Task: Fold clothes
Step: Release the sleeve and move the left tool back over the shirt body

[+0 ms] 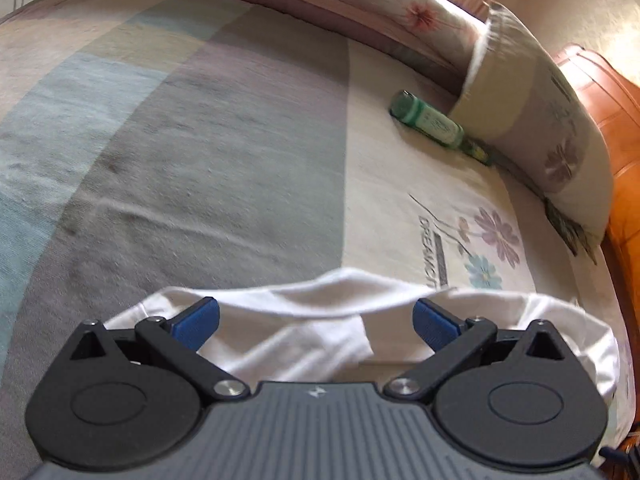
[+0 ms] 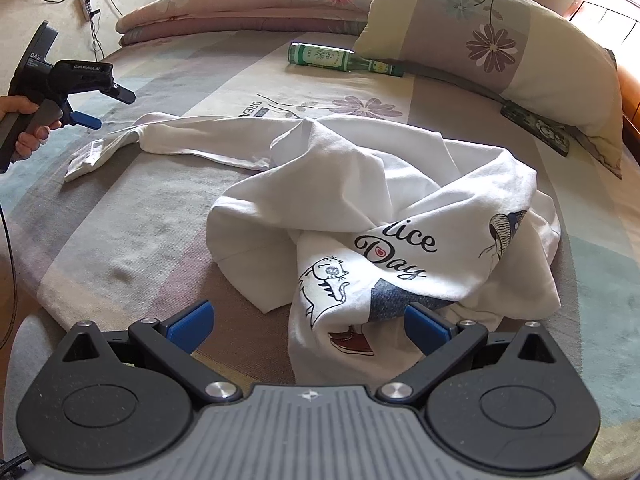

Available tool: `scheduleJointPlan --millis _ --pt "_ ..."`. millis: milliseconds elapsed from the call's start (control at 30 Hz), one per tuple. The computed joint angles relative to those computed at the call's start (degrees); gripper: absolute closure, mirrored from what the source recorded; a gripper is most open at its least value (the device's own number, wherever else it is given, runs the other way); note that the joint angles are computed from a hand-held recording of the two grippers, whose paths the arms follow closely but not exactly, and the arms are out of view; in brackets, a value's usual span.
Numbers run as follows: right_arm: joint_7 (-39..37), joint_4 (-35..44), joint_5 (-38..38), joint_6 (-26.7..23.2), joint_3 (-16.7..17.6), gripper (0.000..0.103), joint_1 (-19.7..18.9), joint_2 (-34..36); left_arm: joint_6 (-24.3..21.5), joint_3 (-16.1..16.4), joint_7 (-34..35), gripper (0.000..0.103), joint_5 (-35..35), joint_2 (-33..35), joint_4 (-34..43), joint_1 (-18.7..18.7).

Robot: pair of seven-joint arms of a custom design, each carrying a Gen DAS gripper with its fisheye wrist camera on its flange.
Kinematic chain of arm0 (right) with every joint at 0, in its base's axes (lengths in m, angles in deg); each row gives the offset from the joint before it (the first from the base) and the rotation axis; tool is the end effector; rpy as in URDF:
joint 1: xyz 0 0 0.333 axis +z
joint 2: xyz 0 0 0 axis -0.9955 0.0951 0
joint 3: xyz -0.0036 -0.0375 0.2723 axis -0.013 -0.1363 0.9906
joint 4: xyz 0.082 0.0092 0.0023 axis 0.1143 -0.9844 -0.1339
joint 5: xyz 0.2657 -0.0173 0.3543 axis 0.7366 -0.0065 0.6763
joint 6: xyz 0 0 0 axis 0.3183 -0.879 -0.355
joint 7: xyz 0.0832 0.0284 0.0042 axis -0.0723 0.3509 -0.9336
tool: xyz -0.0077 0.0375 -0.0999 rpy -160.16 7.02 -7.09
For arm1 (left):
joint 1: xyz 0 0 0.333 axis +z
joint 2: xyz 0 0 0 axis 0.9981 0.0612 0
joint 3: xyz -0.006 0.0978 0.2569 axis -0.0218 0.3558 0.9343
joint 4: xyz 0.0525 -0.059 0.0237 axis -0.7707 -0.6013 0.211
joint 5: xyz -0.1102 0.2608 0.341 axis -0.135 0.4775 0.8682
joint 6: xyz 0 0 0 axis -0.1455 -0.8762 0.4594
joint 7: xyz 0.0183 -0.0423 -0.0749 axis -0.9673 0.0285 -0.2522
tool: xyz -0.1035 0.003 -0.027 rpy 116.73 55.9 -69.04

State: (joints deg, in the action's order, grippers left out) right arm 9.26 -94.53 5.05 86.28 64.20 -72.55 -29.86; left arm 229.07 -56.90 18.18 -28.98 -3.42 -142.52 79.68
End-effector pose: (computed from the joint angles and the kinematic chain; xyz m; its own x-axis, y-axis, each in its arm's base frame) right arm 0.4694 -0.0100 0.5045 0.6481 -0.7611 -0.0264 -0.6079 -0.4961 -0.6200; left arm 0.4743 -0.2593 0.5102 0.4136 -0.8437 0.3422 -0.6663 -0.5366 -0.5178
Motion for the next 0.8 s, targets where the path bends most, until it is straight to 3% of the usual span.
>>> scheduleJointPlan --millis 167,367,467,633,800 --pt "-0.8 -1.1 0.4 -0.3 -1.1 0.000 -0.6 -2.3 -6.1 -3.4 3.1 0.001 3.9 6.2 8.5 -3.1" --pt "-1.2 -2.2 -0.1 -0.4 -2.7 0.000 -3.1 -3.4 -5.8 -4.8 3.2 0.001 10.6 17.1 19.6 -8.9" --pt "-1.2 -2.6 -0.9 -0.2 -3.4 0.000 -4.7 -3.1 -9.2 -5.4 3.7 0.001 16.2 25.6 28.8 -12.6" --pt "-0.8 -1.6 -1.1 1.0 -4.4 0.000 -6.8 -0.1 -12.7 -3.7 3.2 0.001 25.1 37.4 41.7 -20.1" --pt "-0.7 0.2 -0.4 4.1 -4.7 0.000 -8.2 3.5 -17.4 -0.1 1.6 0.001 29.7 47.5 55.4 -28.3"
